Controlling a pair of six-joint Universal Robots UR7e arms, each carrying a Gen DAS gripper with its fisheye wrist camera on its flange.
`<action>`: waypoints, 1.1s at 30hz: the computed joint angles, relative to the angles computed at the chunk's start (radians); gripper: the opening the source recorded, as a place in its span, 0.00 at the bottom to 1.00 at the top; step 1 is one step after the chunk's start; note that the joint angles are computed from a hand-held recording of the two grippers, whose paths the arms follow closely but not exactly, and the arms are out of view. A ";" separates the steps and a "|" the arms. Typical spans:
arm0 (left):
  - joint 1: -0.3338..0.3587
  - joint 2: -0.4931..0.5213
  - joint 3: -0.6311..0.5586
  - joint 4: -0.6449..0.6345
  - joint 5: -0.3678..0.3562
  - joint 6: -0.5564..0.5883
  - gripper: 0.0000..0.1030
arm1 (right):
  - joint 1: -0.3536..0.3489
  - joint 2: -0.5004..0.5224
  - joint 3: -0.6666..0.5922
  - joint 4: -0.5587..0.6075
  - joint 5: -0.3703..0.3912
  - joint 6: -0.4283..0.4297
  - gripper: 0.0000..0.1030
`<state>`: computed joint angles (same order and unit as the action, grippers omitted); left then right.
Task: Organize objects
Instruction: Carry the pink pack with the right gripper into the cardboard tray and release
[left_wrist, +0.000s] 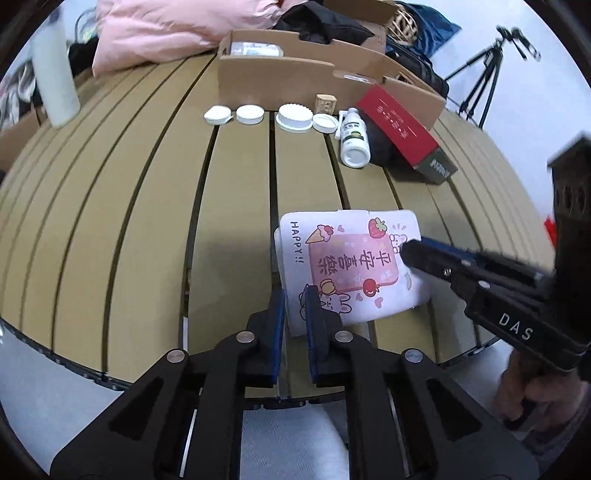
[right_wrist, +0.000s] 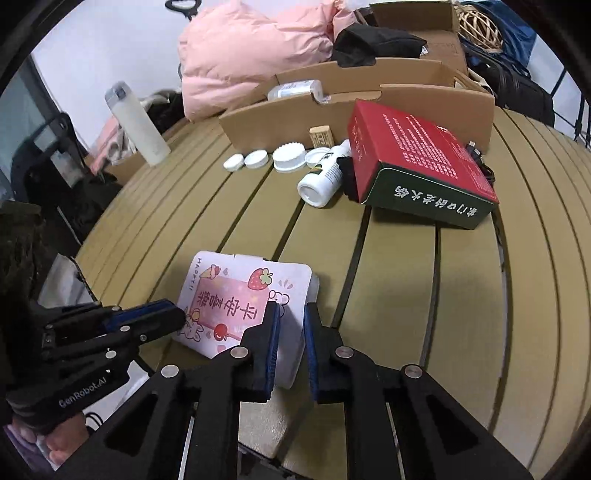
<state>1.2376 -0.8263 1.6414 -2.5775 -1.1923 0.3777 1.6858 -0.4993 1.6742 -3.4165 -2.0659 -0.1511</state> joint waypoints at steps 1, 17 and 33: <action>0.006 0.002 -0.013 0.022 -0.013 -0.018 0.08 | -0.009 -0.001 0.006 -0.014 0.024 0.017 0.14; -0.029 0.015 -0.185 0.182 -0.207 -0.096 0.00 | 0.038 -0.098 0.009 -0.072 0.077 0.030 0.02; -0.068 0.305 -0.690 0.214 -0.190 -0.077 0.00 | 0.037 -0.065 -0.481 0.342 0.229 -0.130 0.01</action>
<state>1.1699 -0.5217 0.9510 -2.3640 -1.3822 0.3004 1.7227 -0.5639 1.1935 -3.0746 -1.8365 -0.2815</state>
